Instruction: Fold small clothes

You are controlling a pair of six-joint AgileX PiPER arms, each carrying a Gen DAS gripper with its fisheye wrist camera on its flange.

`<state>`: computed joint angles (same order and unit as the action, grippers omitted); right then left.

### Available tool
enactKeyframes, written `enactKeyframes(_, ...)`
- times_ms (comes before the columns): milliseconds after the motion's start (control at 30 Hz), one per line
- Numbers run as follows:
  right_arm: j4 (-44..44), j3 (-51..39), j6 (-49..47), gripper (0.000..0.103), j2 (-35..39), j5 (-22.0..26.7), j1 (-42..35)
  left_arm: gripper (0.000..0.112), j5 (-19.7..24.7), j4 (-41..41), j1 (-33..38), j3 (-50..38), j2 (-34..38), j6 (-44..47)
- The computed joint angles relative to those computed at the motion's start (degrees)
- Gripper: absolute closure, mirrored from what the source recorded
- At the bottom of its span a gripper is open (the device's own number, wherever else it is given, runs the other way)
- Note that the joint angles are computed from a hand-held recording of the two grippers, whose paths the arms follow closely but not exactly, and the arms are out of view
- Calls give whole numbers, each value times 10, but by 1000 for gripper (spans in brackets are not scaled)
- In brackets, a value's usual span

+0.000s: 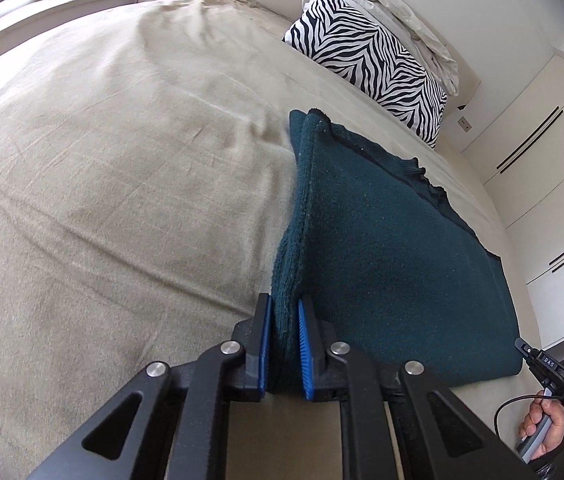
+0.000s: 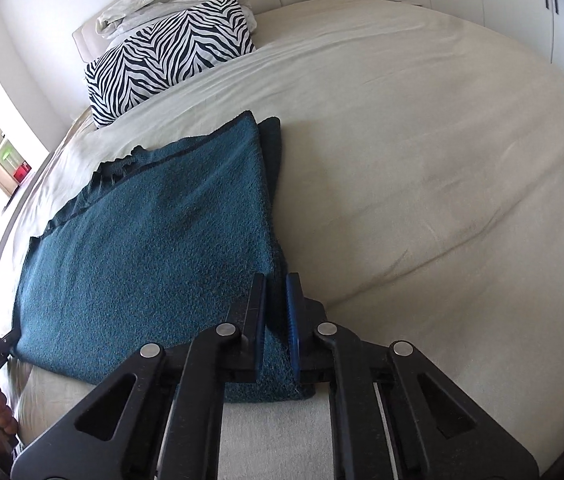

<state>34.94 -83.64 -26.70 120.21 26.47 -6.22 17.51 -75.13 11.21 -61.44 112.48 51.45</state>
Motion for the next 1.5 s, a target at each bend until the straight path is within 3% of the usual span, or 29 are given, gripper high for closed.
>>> enactKeyframes(600,45,67,-16,99,-44,-4,-21,99,24,-55,17,8,6,58)
enactKeyframes(733,75,35,-39,98,-2,24,-38,97,26,-76,20,10,9,80)
enactKeyframes(967,104,28,-71,95,11,26,-43,97,19,-141,15,28,4,146)
enactKeyframes(1067,152,52,-90,75,-5,20,-58,96,10,-162,10,38,-2,167)
enactKeyframes(1133,210,91,-123,46,-32,-10,-67,96,0,-160,4,39,-5,166)
enactKeyframes(1233,282,131,-191,45,-72,-17,-74,96,-26,-146,-10,36,-8,156)
enactKeyframes(1400,301,100,-228,46,-92,74,-38,95,-55,-111,-25,31,-8,126)
enactKeyframes(1500,306,49,-217,46,-62,135,16,95,-74,-66,-36,27,-9,85)
